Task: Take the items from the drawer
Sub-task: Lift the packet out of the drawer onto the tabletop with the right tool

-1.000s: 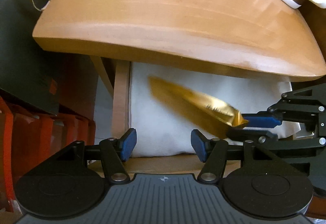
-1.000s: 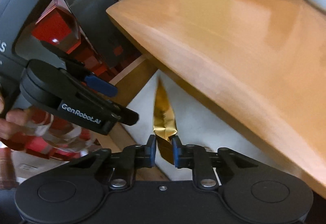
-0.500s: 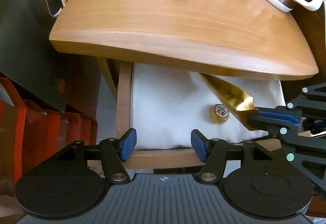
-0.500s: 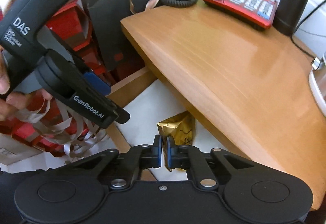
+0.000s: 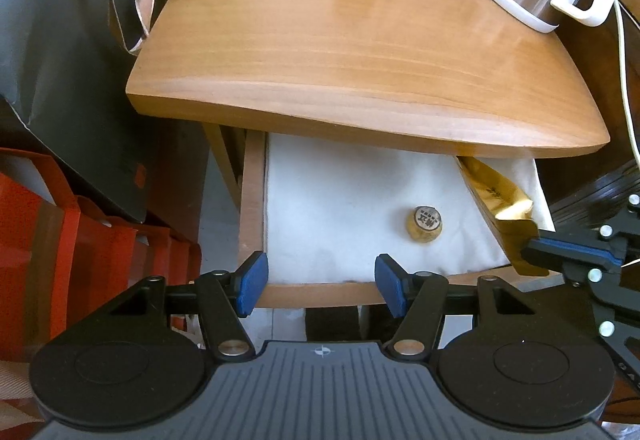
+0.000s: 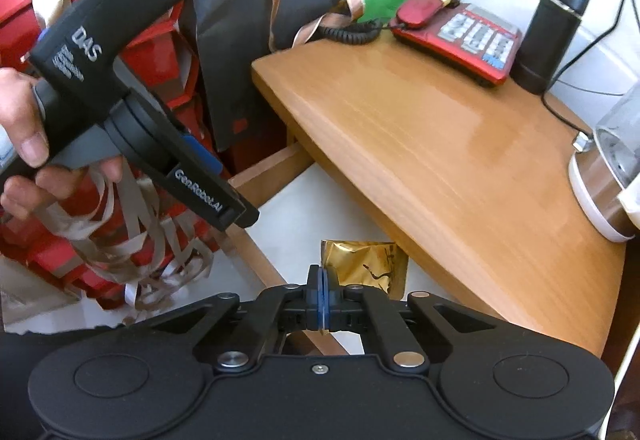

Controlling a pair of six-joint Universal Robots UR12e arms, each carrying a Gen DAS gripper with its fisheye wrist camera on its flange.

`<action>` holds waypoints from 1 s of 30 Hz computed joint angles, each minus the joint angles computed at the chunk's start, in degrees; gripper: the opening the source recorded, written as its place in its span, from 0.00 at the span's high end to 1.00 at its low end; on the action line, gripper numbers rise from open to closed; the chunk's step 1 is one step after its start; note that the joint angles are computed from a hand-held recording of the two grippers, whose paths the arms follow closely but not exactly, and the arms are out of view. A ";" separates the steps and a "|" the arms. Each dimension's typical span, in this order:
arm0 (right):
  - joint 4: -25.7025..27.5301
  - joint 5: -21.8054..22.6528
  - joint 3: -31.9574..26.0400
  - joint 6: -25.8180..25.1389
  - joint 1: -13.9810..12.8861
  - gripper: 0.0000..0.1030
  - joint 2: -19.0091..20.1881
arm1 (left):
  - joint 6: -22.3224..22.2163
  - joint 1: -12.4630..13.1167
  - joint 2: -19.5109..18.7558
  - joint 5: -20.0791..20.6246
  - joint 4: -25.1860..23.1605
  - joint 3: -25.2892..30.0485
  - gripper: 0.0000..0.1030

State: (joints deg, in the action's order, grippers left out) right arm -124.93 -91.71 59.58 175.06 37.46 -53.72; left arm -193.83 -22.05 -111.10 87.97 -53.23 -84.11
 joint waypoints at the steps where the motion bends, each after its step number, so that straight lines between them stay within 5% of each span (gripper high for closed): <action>1: -0.05 -0.01 0.02 0.09 0.10 1.00 -0.12 | -0.09 -0.01 0.00 -0.08 -0.16 0.08 0.39; 12: -2.52 -0.62 1.40 2.00 0.98 1.00 -2.91 | -0.06 -0.31 0.83 -0.44 -0.07 -0.37 0.39; 21: -5.14 -6.21 0.85 3.38 1.74 1.00 -4.36 | 0.58 -0.80 1.09 -1.27 0.30 -0.20 0.39; 30: -4.01 -15.74 -6.77 4.89 1.12 1.00 1.89 | 1.65 -0.90 -0.44 -2.06 0.30 1.37 0.39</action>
State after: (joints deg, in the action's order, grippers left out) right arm -128.94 -107.45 52.81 179.95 38.59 -51.83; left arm -192.18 -22.95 -111.54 85.91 -52.92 -82.74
